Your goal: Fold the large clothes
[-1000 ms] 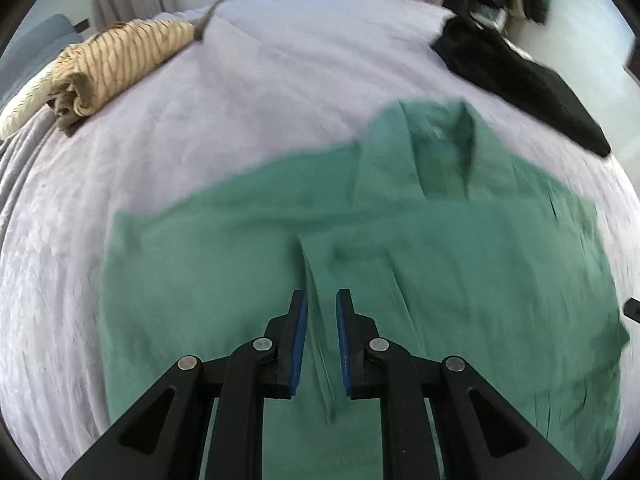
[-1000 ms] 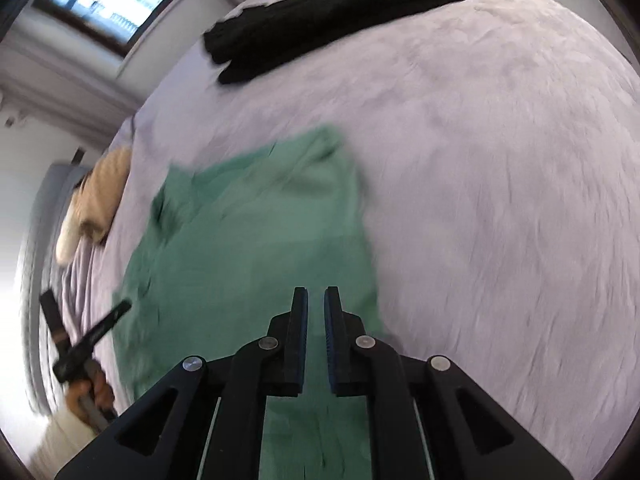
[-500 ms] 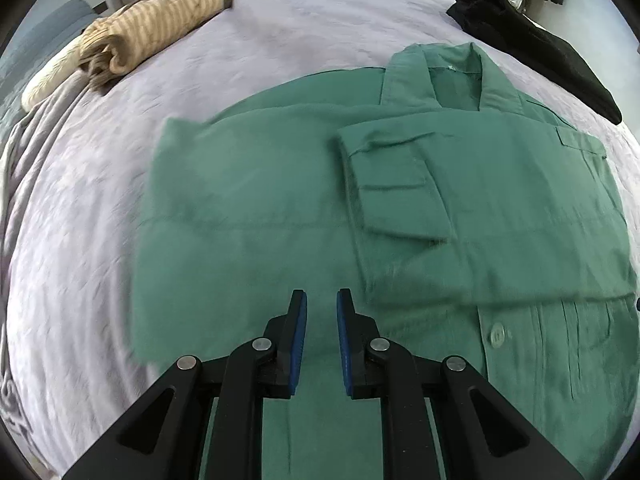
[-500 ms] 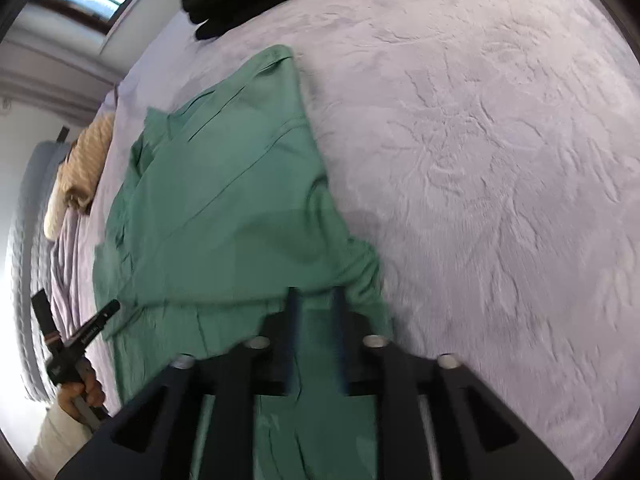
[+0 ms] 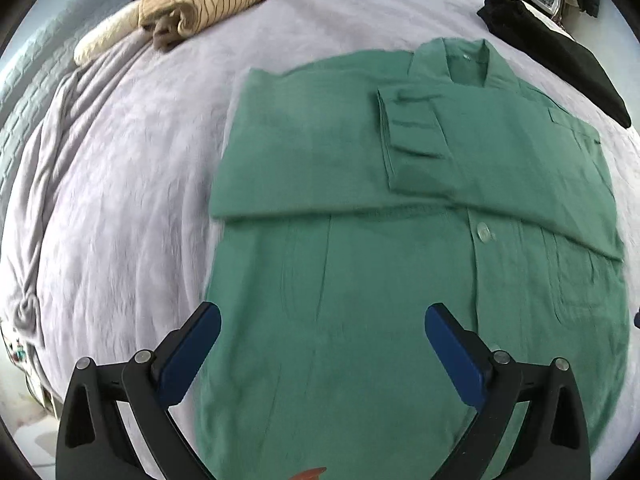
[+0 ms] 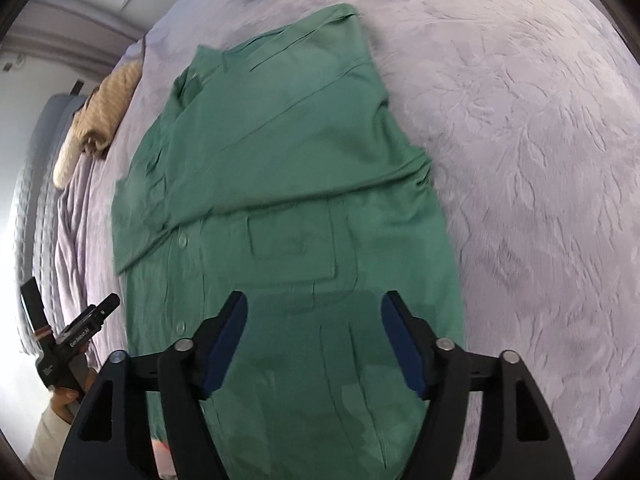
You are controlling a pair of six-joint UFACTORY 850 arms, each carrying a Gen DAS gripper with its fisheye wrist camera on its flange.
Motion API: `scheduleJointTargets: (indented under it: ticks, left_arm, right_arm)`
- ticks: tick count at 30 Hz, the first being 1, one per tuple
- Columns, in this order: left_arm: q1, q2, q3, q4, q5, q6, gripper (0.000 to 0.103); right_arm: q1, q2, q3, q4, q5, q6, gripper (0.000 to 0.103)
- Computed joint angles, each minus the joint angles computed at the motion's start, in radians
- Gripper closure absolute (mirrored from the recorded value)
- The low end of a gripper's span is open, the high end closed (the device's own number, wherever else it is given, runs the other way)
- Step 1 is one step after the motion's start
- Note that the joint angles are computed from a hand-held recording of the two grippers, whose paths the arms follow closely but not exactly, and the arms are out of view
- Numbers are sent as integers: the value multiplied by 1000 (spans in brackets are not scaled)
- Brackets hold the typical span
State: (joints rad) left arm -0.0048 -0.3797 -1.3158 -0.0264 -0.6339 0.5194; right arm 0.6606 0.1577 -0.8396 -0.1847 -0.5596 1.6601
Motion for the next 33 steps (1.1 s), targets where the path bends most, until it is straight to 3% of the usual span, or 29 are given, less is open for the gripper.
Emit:
scheduleJointTargets:
  ticks: [3, 5, 6, 7, 26, 33]
  left_arm:
    - [9, 39, 32, 18, -27, -29, 1]
    - [17, 63, 52, 23, -46, -34, 1]
    - [20, 75, 63, 26, -54, -35, 1]
    - [23, 94, 79, 37, -56, -42, 1]
    - [28, 270, 196, 113, -81, -124, 1]
    - [35, 275, 195, 125, -95, -122, 1]
  right_arm:
    - [25, 6, -13, 1, -20, -11, 13]
    - [46, -4, -37, -4, -68, -25, 11]
    - [53, -4, -41, 14, -73, -45, 2]
    - [58, 2, -37, 26, -66, -50, 0]
    - [66, 52, -6, 247, 10, -213, 0]
    - [86, 47, -20, 215, 13, -157, 0]
